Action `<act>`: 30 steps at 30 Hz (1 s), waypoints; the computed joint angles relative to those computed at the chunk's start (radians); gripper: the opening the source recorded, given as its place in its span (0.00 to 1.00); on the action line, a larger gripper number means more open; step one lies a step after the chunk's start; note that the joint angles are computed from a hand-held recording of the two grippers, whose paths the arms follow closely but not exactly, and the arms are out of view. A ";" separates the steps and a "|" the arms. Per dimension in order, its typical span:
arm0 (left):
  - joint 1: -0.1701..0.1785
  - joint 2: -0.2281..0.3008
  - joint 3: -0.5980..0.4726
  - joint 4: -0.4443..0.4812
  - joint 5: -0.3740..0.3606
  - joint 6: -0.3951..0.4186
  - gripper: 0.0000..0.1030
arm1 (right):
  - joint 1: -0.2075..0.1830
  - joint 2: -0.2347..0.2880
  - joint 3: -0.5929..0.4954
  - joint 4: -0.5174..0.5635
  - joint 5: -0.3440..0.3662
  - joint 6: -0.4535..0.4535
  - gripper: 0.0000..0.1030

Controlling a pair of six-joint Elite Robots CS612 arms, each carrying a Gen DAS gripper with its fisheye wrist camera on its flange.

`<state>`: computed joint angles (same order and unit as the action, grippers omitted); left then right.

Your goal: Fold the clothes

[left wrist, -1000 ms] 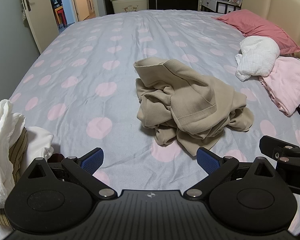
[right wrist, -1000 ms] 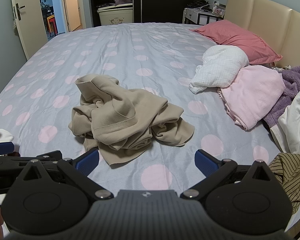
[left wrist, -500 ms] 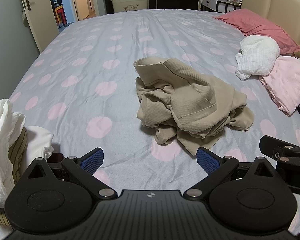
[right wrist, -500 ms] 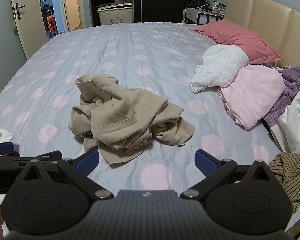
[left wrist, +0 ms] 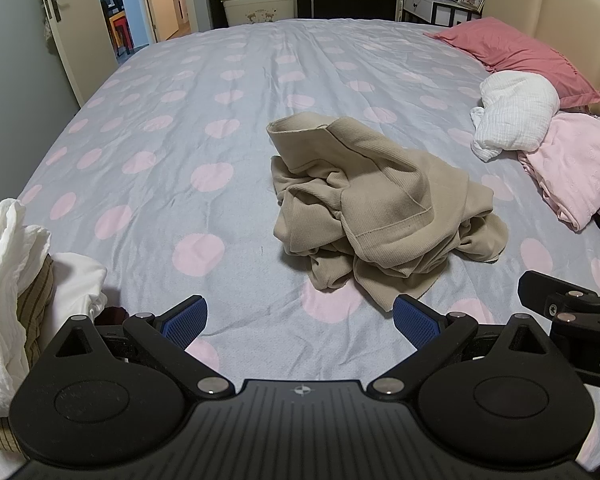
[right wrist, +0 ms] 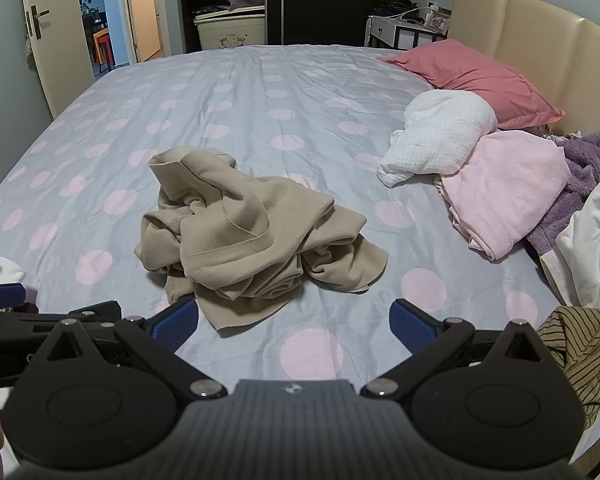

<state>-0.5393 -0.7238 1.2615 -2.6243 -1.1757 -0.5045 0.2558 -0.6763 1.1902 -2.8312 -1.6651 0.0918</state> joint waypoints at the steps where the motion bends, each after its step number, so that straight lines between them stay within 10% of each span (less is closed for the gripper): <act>1: 0.000 0.000 0.000 -0.001 -0.001 0.001 0.98 | 0.000 0.001 -0.001 0.001 0.000 -0.001 1.00; 13: 0.007 0.012 -0.014 0.015 0.011 -0.001 0.98 | -0.025 0.026 -0.017 -0.064 0.144 -0.057 1.00; 30: 0.028 0.028 -0.028 0.026 0.000 0.005 0.98 | -0.041 0.219 -0.314 0.041 0.291 -0.147 0.98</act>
